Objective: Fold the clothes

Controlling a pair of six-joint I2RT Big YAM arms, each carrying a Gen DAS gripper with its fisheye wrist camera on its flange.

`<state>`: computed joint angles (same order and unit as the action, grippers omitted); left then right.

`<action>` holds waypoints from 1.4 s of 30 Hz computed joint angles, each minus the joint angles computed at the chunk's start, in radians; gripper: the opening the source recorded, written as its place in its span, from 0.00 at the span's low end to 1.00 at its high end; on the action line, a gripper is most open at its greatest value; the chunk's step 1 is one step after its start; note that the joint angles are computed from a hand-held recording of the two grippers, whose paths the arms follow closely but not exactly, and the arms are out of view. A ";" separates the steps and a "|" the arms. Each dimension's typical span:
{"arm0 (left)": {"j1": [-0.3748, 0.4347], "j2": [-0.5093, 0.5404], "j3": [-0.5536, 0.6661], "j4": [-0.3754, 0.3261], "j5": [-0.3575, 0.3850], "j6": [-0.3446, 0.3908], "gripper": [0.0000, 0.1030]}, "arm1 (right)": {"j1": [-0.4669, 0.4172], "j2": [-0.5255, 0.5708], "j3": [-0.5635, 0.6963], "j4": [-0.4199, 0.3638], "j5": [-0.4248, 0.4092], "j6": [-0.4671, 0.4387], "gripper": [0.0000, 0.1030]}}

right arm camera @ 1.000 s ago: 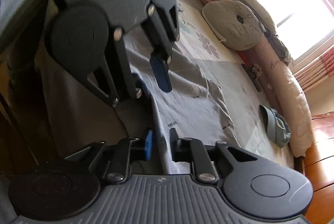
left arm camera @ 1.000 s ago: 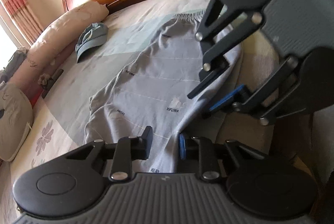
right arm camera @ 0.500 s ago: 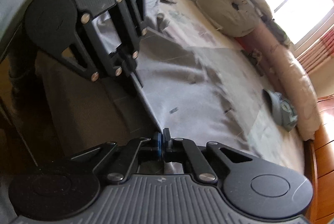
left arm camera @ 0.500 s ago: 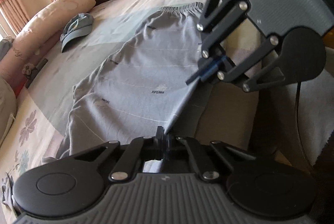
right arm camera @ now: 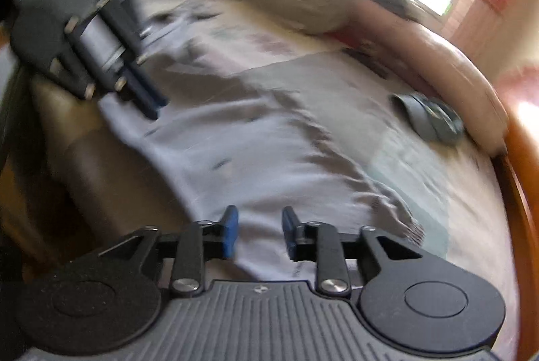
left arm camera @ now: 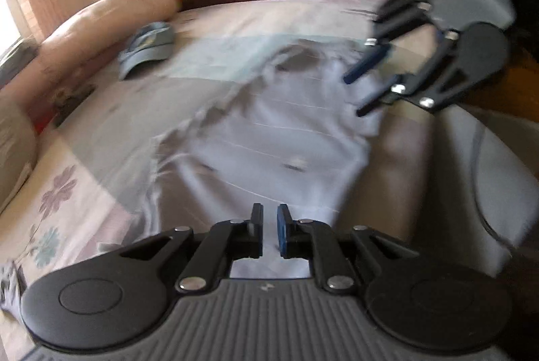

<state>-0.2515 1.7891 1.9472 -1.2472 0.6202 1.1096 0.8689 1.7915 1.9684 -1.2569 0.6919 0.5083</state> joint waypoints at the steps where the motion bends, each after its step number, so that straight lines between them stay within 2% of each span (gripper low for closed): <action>1: -0.006 0.016 0.011 0.010 0.000 -0.046 0.12 | -0.015 -0.009 -0.023 0.027 -0.014 0.041 0.40; 4: -0.016 0.050 0.022 -0.012 -0.024 -0.124 0.12 | -0.051 -0.024 -0.082 0.077 -0.059 0.159 0.42; 6: -0.002 0.030 -0.025 0.012 -0.014 -0.137 0.12 | -0.055 -0.024 -0.107 0.042 -0.076 0.238 0.42; 7: 0.010 0.027 -0.030 0.000 -0.005 -0.146 0.13 | -0.050 -0.035 -0.134 0.040 -0.074 0.272 0.45; 8: 0.018 0.029 -0.023 -0.018 -0.001 -0.150 0.13 | -0.041 -0.065 -0.180 0.069 -0.062 0.303 0.51; 11: 0.038 0.039 0.006 -0.071 0.002 -0.157 0.16 | -0.015 -0.124 -0.258 0.070 -0.051 0.394 0.52; 13: 0.043 0.043 0.023 -0.082 0.003 -0.159 0.19 | -0.012 -0.123 -0.241 0.040 -0.055 0.407 0.52; 15: 0.033 0.046 0.038 -0.057 0.001 -0.158 0.30 | -0.015 -0.112 -0.207 0.008 -0.055 0.420 0.54; 17: 0.024 0.055 0.053 -0.035 0.018 -0.188 0.35 | -0.028 -0.101 -0.183 0.024 -0.008 0.398 0.59; 19: 0.015 0.069 0.072 -0.026 0.030 -0.229 0.35 | -0.041 -0.090 -0.172 0.035 0.017 0.405 0.62; 21: 0.009 0.072 0.066 -0.016 0.010 -0.260 0.36 | -0.056 -0.078 -0.165 0.025 0.018 0.434 0.62; 23: 0.009 0.066 0.040 -0.016 -0.042 -0.273 0.41 | -0.062 -0.058 -0.154 -0.028 0.000 0.484 0.66; 24: 0.016 0.054 0.009 0.005 -0.049 -0.290 0.44 | -0.058 -0.053 -0.158 -0.046 -0.005 0.500 0.67; 25: 0.031 0.044 -0.013 0.019 -0.025 -0.319 0.45 | -0.047 -0.057 -0.174 -0.036 0.015 0.504 0.69; 29: 0.053 0.035 -0.013 -0.003 -0.021 -0.353 0.49 | -0.017 -0.060 -0.192 -0.027 0.035 0.551 0.91; 33: 0.053 0.028 -0.003 0.042 -0.018 -0.395 0.52 | -0.014 0.023 -0.051 -0.139 0.037 0.546 0.94; 36: 0.059 0.048 0.025 0.036 0.022 -0.462 0.56 | -0.012 0.045 -0.006 -0.074 0.058 0.486 0.97; 39: 0.059 0.054 0.009 0.012 -0.015 -0.483 0.57 | -0.022 0.079 0.036 -0.041 0.023 0.457 0.98; 40: 0.065 0.048 -0.003 0.012 -0.009 -0.483 0.57 | -0.025 0.093 0.053 -0.042 0.008 0.454 0.98; 42: 0.080 0.033 -0.029 0.018 0.016 -0.482 0.65 | -0.030 0.117 0.071 -0.073 -0.036 0.471 1.00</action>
<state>-0.1719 1.8216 1.9180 -1.2296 0.6358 0.6280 0.8384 1.9082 2.0393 -1.3297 0.6557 0.9789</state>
